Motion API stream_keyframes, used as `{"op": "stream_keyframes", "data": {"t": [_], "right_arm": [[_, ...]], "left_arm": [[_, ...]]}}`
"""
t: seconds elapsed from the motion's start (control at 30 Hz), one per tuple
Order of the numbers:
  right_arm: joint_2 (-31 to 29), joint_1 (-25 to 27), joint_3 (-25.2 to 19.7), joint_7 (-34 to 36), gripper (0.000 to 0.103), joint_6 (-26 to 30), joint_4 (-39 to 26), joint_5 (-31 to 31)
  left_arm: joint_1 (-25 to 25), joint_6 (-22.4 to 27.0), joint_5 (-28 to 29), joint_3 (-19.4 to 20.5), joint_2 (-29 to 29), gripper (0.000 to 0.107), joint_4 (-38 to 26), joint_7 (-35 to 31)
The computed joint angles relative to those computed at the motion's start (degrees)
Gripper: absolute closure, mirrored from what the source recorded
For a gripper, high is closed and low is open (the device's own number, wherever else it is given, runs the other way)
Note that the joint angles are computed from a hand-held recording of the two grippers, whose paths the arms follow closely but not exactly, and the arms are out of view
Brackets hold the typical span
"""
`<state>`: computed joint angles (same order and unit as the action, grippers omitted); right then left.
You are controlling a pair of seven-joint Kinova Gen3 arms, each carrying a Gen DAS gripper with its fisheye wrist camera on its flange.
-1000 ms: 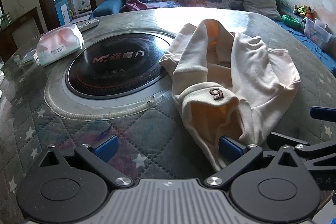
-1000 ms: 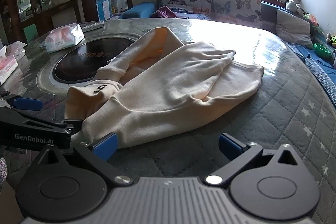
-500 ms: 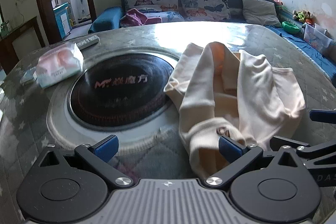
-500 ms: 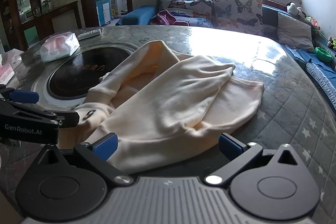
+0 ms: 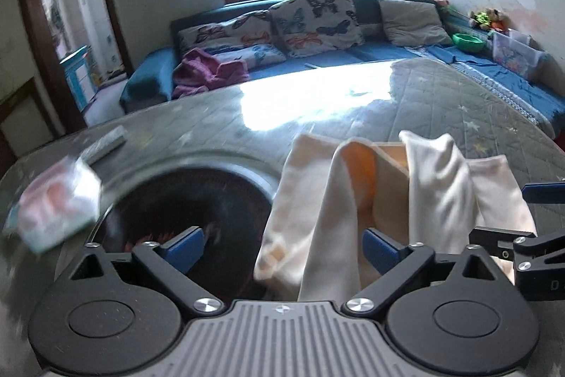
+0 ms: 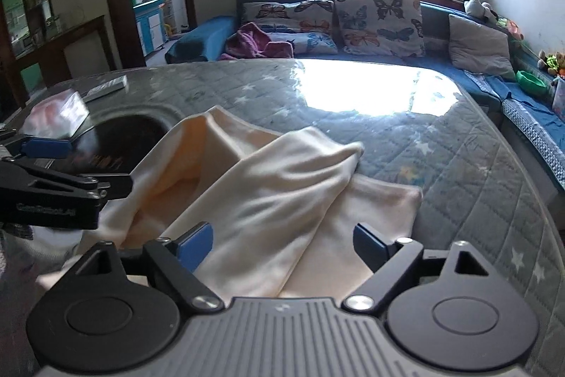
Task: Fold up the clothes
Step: 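Grasp the cream sweatshirt with the left gripper while the right gripper grasps another edge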
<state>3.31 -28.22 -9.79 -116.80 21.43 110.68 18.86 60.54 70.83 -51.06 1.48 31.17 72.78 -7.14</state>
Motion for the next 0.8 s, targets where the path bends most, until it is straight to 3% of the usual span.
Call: {"op": "stream_keyframes", "data": {"t": [0.2,0.3,0.37,0.4,0.43,0.47,0.6,0.8], "right_arm": [[4.08,1.15,1.23,4.4,0.023,1.17,-4.81,-3.92],[5.5,1.38,1.83,5.88,0.025,1.5,-6.54,-5.14],[6.4,1.8,1.94,7.43,0.027,1.78,-7.64,-6.45],[6.96,1.98,1.98,8.22,0.028,2.04,-8.37,-7.08],[7.4,2.02,2.08,8.82,0.031,2.22,-8.92,-7.56],[7.85,2.19,2.09,9.45,0.033,2.54,-9.61,-8.29],[9.78,2.82,1.93,11.55,0.037,3.7,-12.34,-11.46],[12.56,0.02,3.01,12.04,0.041,4.45,-15.42,-10.9]], "left_arm": [[-6.41,-8.71,2.98,0.18,1.26,0.015,-1.13,-7.22],[-8.63,-12.43,6.0,-0.09,2.04,0.031,-1.45,-10.72],[-9.21,-16.21,7.1,-0.71,1.63,0.065,0.22,-11.47],[-9.47,-18.36,7.47,-1.01,1.19,0.074,1.35,-11.58],[-9.43,-19.98,7.58,-1.47,0.76,0.089,2.37,-11.39],[-8.74,-20.66,7.18,-2.29,0.31,0.096,3.22,-10.53],[-6.64,-22.53,4.45,-4.27,-1.42,0.1,6.44,-6.31],[-5.04,-19.7,-0.81,-4.65,-4.31,0.101,10.58,2.37]]}}
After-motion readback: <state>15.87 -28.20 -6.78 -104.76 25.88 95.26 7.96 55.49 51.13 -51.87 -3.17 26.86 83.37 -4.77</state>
